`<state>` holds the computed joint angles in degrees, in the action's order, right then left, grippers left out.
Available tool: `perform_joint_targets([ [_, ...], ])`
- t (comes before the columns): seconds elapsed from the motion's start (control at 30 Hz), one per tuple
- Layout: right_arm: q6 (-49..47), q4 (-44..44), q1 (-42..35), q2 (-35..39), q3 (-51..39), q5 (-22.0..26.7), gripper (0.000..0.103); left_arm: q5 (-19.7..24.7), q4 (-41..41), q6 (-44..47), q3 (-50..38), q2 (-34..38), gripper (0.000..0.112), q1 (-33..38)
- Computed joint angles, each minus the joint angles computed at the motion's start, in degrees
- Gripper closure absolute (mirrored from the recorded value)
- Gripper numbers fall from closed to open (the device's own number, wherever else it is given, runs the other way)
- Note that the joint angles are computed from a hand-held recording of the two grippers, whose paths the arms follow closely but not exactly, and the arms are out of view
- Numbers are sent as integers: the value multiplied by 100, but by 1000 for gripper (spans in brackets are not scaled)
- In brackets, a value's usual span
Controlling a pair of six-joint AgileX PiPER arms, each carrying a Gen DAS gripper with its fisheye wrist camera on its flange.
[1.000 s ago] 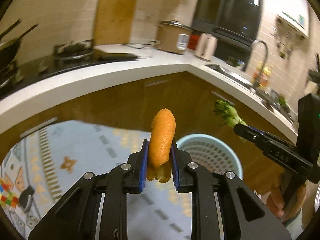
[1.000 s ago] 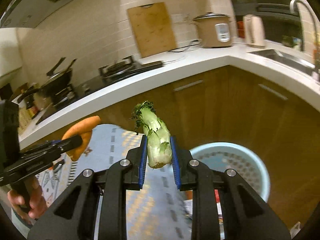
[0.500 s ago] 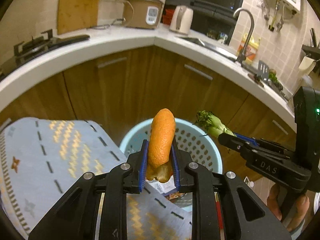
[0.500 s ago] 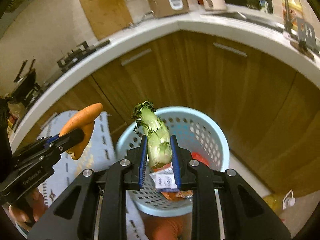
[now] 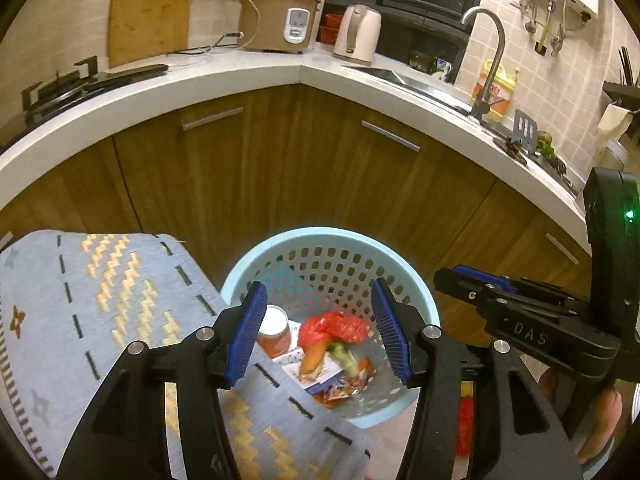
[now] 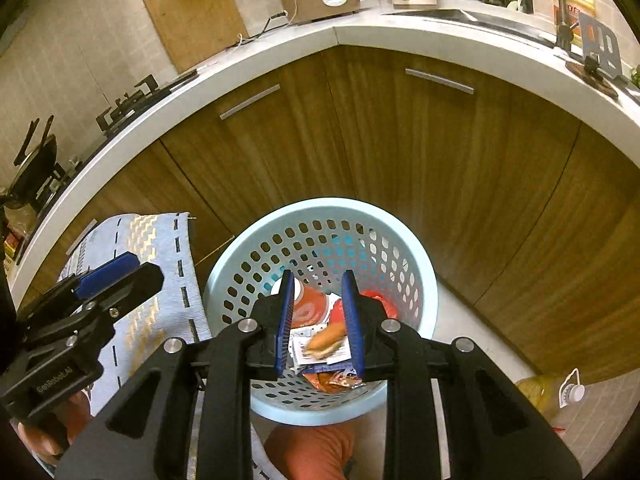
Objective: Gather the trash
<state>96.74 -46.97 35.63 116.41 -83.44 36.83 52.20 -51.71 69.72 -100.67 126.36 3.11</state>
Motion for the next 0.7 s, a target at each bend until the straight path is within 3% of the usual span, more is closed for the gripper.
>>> perform_joint_targets([
  [0.23,73,-333,423,-113,-270,463,82,-101,-657,659,767,-556,44,399],
  [0.33,140,-520,672,-115,-432,730,82,-374,-1300,1389,1501,-1045,31,669],
  [0.43,280,-800,953,-37,-645,1148,82,-615,-2070,2295,2203,-1492,25,950],
  [0.5,512,-1040,1119,-14,-675,1269,76,-726,-2606,2909,2609,-1735,21,1119],
  [0.57,964,-1465,1276,-110,-450,1108,50,-819,-3211,3630,3012,-1949,17,1298],
  [0.7,1172,-1914,1751,76,-725,1889,46,-841,-4040,4570,3514,-2140,17,1590],
])
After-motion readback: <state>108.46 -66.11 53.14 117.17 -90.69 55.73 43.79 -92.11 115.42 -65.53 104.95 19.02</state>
